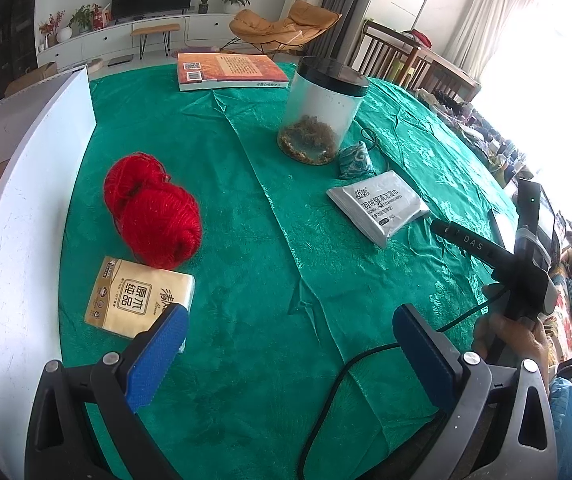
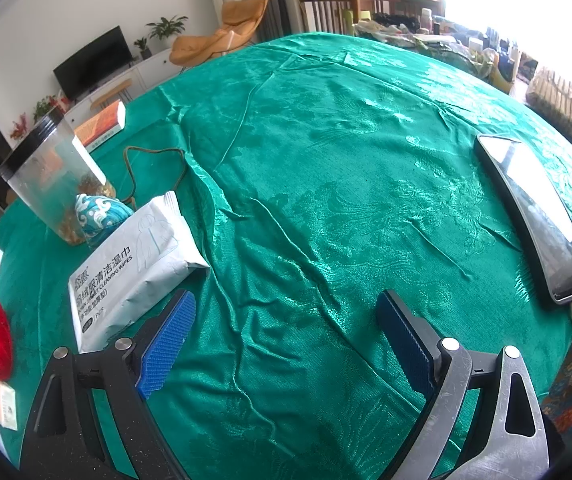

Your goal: Organize soft objects

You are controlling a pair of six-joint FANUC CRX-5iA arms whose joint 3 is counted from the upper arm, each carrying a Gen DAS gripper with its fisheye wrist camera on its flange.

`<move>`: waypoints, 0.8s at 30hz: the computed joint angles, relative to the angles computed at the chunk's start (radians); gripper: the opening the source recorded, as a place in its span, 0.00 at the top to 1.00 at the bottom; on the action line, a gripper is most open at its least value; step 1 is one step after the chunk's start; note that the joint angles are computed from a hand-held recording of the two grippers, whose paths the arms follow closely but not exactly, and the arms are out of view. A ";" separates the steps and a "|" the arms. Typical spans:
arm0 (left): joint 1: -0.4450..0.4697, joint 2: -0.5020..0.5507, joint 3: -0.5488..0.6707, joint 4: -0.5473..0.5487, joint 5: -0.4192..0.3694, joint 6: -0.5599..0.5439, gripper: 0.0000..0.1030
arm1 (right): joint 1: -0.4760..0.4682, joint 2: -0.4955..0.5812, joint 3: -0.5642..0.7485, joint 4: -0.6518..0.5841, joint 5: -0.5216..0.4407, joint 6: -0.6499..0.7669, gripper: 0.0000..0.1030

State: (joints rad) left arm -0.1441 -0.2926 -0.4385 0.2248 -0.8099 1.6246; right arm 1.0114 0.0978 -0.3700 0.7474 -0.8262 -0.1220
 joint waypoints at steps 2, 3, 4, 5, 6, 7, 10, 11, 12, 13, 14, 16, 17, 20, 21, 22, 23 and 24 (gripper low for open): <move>0.026 -0.023 0.012 0.009 0.000 -0.012 0.01 | 0.001 0.002 0.002 0.001 0.001 -0.003 0.09; 0.046 -0.037 0.015 0.018 0.004 -0.021 0.01 | -0.001 -0.001 -0.001 0.003 0.005 -0.006 0.09; 0.067 -0.049 0.016 0.033 0.007 -0.031 0.01 | -0.001 -0.003 -0.004 0.004 0.008 -0.009 0.09; 0.090 -0.057 0.018 0.050 0.006 -0.042 0.01 | -0.001 -0.004 -0.005 0.004 0.007 -0.009 0.09; 0.108 -0.057 0.027 0.056 0.001 -0.048 0.01 | -0.001 -0.003 -0.003 0.003 0.004 -0.006 0.09; 0.119 -0.052 0.042 0.044 -0.007 -0.044 0.01 | 0.000 -0.003 -0.003 0.001 0.000 -0.001 0.09; 0.117 0.008 0.122 -0.046 -0.069 0.008 0.01 | -0.001 -0.008 -0.007 0.000 0.000 0.001 0.09; 0.112 0.038 0.143 -0.062 -0.092 0.012 0.01 | -0.004 -0.017 -0.018 0.006 0.018 -0.010 0.09; 0.101 0.069 0.166 -0.087 -0.116 0.018 0.01 | -0.012 -0.037 -0.045 0.020 0.056 -0.032 0.09; 0.082 0.101 0.194 -0.130 -0.139 0.035 0.01 | -0.029 -0.061 -0.079 0.041 0.121 -0.060 0.09; 0.058 0.132 0.227 -0.191 -0.165 0.065 0.01 | -0.045 -0.088 -0.115 0.063 0.196 -0.086 0.09; 0.022 0.178 0.270 -0.281 -0.199 0.108 0.01 | -0.074 -0.127 -0.172 0.126 0.333 -0.103 0.09; 0.017 0.194 0.281 -0.301 -0.208 0.122 0.01 | -0.073 -0.137 -0.186 0.163 0.360 -0.092 0.09; 0.032 0.233 0.291 -0.291 -0.212 0.126 0.01 | -0.022 -0.122 -0.164 0.199 0.343 0.057 0.09; 0.033 0.249 0.301 -0.296 -0.218 0.132 0.01 | 0.006 -0.098 -0.128 0.160 0.306 0.160 0.09; 0.035 0.265 0.310 -0.296 -0.224 0.131 0.01 | 0.028 -0.075 -0.092 0.107 0.274 0.268 0.10; 0.035 0.282 0.320 -0.298 -0.230 0.130 0.01 | 0.052 -0.043 -0.046 0.049 0.238 0.372 0.10; 0.032 0.299 0.332 -0.307 -0.235 0.135 0.01 | 0.067 -0.020 -0.010 -0.011 0.201 0.467 0.10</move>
State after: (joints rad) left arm -0.1118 0.0068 -0.1063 -0.0821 -1.0451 1.7597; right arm 1.0780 0.0783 -0.3801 0.7368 -0.6253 0.3447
